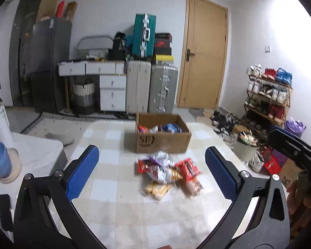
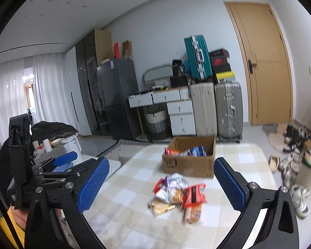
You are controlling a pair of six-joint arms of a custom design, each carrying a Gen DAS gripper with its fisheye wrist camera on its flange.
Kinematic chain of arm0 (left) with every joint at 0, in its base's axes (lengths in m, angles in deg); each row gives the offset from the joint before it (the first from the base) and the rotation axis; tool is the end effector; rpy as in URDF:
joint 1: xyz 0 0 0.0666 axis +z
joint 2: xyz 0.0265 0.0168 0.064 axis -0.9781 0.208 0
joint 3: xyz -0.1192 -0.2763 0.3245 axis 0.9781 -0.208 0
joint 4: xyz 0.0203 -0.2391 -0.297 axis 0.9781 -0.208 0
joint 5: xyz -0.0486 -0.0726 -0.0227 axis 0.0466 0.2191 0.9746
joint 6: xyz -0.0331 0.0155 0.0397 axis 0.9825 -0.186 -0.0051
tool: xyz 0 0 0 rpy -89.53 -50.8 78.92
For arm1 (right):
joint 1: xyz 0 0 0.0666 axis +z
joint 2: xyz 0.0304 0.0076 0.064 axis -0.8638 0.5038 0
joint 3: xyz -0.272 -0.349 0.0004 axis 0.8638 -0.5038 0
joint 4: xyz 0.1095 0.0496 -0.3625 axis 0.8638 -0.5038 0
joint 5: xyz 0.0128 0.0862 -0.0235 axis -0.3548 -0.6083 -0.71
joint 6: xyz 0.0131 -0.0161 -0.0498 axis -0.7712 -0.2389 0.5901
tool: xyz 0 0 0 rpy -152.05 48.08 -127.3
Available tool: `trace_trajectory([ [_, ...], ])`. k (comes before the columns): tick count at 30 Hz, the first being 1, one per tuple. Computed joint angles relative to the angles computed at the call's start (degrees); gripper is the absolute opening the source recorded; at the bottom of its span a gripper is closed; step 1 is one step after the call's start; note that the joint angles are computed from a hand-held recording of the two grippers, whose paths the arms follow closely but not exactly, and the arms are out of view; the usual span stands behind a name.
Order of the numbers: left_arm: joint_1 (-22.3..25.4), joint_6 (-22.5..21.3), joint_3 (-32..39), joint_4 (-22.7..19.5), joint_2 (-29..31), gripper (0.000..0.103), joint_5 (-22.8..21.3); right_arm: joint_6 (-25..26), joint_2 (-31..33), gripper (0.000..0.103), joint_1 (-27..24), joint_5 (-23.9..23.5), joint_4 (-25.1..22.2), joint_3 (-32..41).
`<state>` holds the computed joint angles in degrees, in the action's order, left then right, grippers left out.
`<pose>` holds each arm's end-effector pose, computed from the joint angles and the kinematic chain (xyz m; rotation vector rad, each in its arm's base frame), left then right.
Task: Organize snacks
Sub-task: 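Withdraw both open tools from the box toward the snack pile, then grasp the cream biscuit pack with the left tool while the right tool grasps the bread roll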
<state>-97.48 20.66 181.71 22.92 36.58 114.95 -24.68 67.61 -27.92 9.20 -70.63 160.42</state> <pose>0.4024 -0.1596 0.6346 0.7207 1.8759 -0.6139 0.2721 0.1401 0.6131 0.4401 1.8063 0.0233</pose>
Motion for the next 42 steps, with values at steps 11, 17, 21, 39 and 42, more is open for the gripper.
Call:
trace_trajectory([
  [11, -4.94, -0.19, -0.59, 3.44, 8.10, 0.102, -3.35, -2.82, -0.76, 0.102, -3.24, -3.74, 2.71, -7.60],
  [17, -7.04, -0.63, 2.87, 2.68, 14.14, 0.102, -5.47, -3.17, 0.48, 0.102, -8.16, -9.44, 4.09, -9.76],
  [21, -7.51, -0.83, 5.21, 0.72, 18.30, 0.102, -6.37, -4.38, 2.14, 0.102, -11.86, -14.45, 3.68, -10.89],
  [39, -11.09, -2.59, 20.89, -9.87, 38.30, 0.102, -8.93, -3.48, 14.96, 0.100, -23.78, -32.29, 2.24, -11.14],
  [42, -11.97, -3.15, 24.32, -11.17, 41.11, 0.101, -10.35, -2.83, 16.74, 0.088, -24.59, -32.61, 1.15, -10.22],
])
